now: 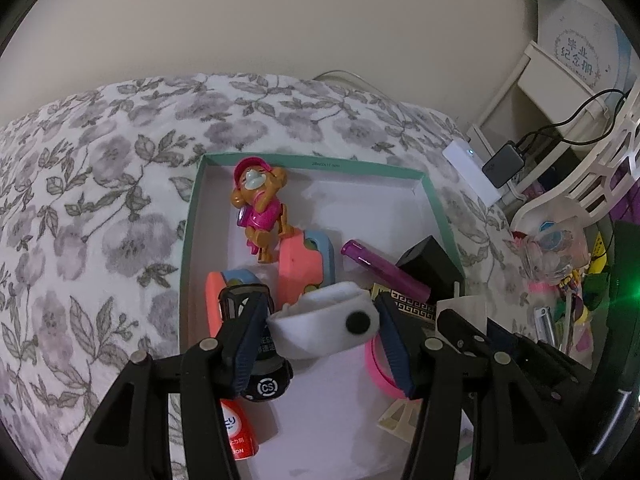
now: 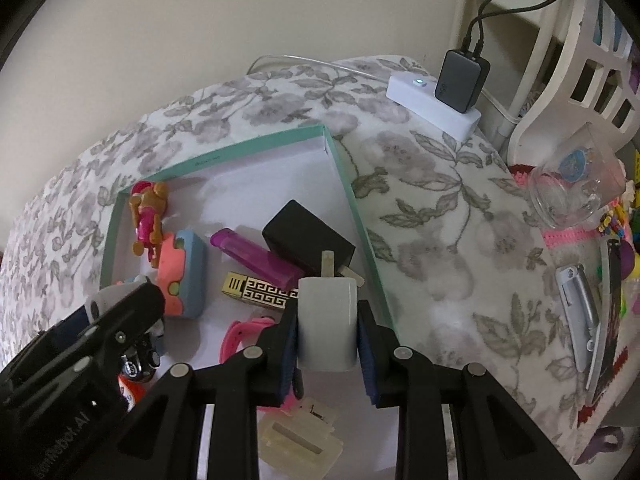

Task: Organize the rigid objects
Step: 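Lower the charger and cable into the tray and open both grippers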

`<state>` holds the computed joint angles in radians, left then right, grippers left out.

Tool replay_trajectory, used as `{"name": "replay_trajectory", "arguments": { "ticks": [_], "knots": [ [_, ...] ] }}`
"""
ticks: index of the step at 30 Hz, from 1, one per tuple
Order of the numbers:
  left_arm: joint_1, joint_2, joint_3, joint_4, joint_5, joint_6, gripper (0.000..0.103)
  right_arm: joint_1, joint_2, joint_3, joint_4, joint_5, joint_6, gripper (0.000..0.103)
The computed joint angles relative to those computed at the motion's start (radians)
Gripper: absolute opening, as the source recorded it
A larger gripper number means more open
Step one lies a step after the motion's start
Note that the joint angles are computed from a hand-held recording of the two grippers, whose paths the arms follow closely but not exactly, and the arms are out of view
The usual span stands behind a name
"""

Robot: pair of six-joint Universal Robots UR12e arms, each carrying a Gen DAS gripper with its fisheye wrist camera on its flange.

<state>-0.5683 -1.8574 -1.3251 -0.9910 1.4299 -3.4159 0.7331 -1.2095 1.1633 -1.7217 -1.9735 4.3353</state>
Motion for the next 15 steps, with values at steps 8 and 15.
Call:
{"name": "replay_trajectory", "arguments": {
  "ticks": [8,15],
  "knots": [
    [0.007,0.007,0.004,0.002,-0.004,-0.020,0.063,-0.001,-0.002,-0.001,0.013,-0.001,0.028,0.030],
    [0.007,0.017,0.008,0.021,0.046,-0.026,0.065,0.005,0.003,-0.018,0.017,-0.023,0.023,0.030]
  ]
}}
